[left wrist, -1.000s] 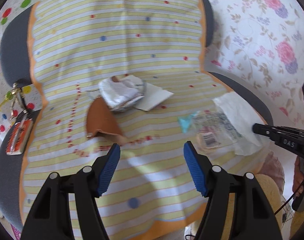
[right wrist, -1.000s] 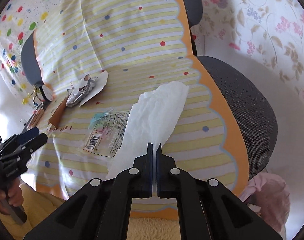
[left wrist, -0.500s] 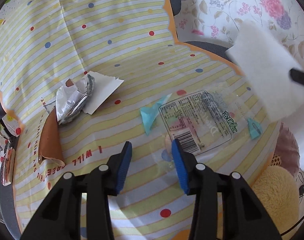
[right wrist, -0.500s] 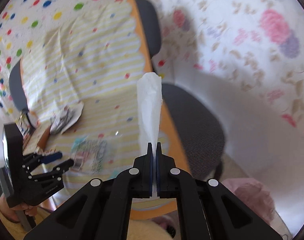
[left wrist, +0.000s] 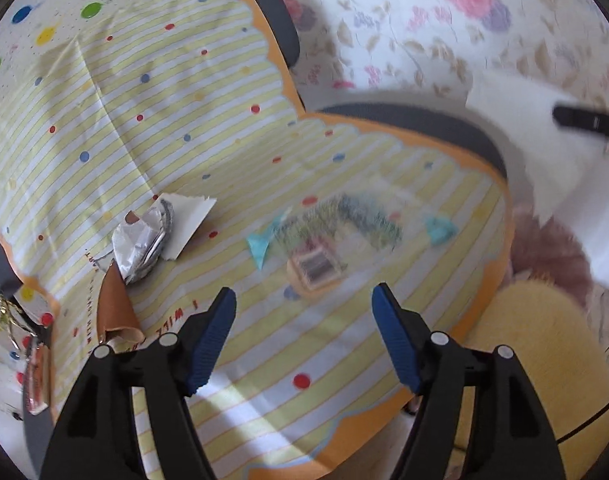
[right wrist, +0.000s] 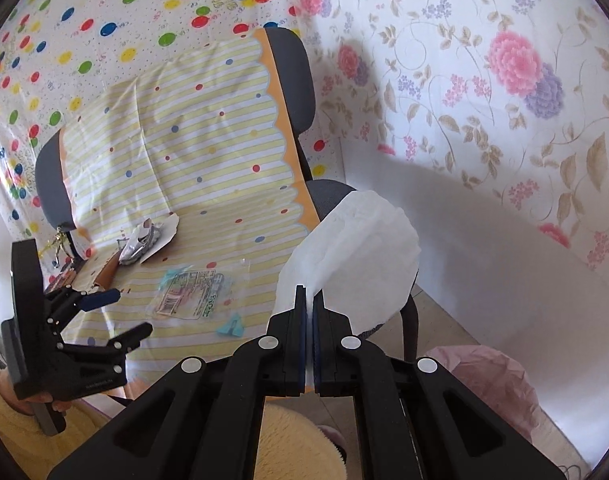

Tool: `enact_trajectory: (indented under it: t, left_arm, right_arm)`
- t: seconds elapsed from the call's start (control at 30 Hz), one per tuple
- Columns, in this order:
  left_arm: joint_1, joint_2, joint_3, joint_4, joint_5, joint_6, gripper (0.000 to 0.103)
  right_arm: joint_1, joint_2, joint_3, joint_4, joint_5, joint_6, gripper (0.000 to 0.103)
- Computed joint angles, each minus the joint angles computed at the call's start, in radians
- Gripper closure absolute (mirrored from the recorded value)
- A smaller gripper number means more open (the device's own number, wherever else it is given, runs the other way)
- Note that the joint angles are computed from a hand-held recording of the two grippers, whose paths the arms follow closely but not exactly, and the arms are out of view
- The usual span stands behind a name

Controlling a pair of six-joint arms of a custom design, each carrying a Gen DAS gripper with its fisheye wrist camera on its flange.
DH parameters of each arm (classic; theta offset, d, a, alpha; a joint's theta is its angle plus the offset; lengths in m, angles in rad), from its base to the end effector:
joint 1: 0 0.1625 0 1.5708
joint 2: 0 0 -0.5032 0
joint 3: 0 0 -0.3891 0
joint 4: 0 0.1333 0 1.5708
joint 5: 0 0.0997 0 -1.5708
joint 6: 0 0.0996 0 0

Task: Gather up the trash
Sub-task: 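Lift the tissue with the right gripper while the left gripper grasps the plastic snack bag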

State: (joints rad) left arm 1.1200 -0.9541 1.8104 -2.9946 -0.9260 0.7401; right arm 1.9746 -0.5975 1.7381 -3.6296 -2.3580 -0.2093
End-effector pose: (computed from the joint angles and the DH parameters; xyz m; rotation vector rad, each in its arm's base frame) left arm -0.1193 -0.6898 0.2655 1.1385 2.0924 -0.5700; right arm 0.3307 -0.6142 0.1285 0.2328 -2.2286 1.1684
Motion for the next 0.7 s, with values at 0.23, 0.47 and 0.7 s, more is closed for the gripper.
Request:
enact_trajectory:
  t: [0.23, 0.47, 0.7]
  left_arm:
    - [0.017, 0.033, -0.043, 0.04, -0.014, 0.093, 0.044]
    - [0.021, 0.085, -0.124, 0.11, -0.017, 0.166, 0.093]
    - [0.034, 0.063, -0.175, 0.138, -0.12, -0.035, 0.103]
  right_arm:
    - [-0.007, -0.003, 0.004, 0.012, 0.033, 0.02, 0.1]
    - [-0.012, -0.006, 0.009, -0.006, 0.041, 0.012, 0.1]
    - [-0.017, -0.017, 0.02, -0.009, 0.054, 0.023, 0.1]
